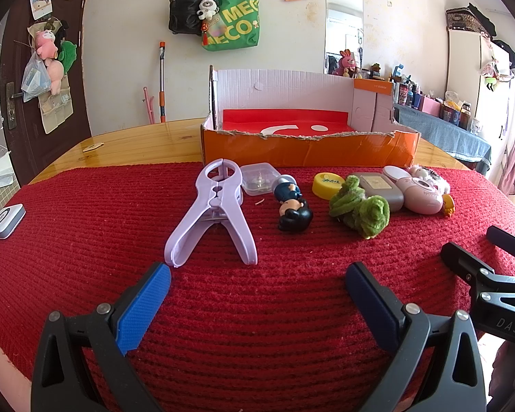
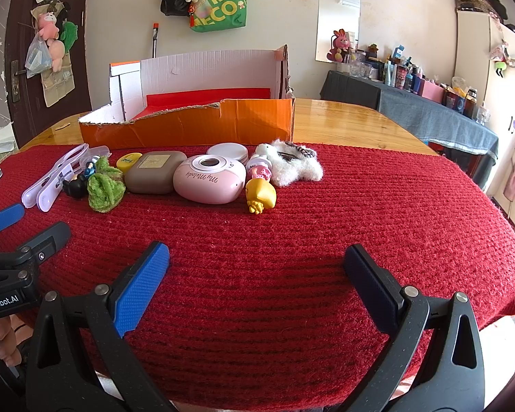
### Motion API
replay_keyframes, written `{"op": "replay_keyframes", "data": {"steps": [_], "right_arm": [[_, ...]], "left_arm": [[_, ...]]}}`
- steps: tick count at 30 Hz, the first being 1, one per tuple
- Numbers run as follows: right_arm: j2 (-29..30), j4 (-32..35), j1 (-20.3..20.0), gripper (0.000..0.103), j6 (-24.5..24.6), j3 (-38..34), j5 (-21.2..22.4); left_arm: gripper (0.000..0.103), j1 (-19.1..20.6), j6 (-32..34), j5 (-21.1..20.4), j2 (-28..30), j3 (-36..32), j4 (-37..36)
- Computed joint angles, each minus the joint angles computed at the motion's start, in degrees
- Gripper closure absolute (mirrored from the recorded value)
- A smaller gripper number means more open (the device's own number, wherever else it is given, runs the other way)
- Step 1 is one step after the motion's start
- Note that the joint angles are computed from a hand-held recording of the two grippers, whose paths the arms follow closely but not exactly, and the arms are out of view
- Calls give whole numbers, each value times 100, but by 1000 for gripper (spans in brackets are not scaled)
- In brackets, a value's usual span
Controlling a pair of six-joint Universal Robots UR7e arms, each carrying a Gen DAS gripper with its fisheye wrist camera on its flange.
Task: Organize objects
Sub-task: 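Move left tool to the lavender clip while right tool moves to the yellow-pink figure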
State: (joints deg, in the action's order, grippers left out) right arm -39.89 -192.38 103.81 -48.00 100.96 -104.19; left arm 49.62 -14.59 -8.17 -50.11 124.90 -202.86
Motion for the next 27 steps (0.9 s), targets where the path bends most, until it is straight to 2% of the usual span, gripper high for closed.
{"op": "replay_keyframes", "data": {"steps": [17,22,24,26,27], "right_arm": [[12,-33,14,0,-3,3,-14],[68,81,49,0,14,-91,-81],[-28,233,50,0,36,-69,-93],[-31,379,64,0,69,-123,-87],[-53,500,64,0,112,-156,-63]], "left_arm": [[0,-3,75,22,23,-15,-68],[0,-10,-294,21,-91,4,448],[0,-36,-159,49,-82,-60,396],[0,-63,435,43,-7,-133,-190],[0,-84,500,4,-86,-83,-242]]}}
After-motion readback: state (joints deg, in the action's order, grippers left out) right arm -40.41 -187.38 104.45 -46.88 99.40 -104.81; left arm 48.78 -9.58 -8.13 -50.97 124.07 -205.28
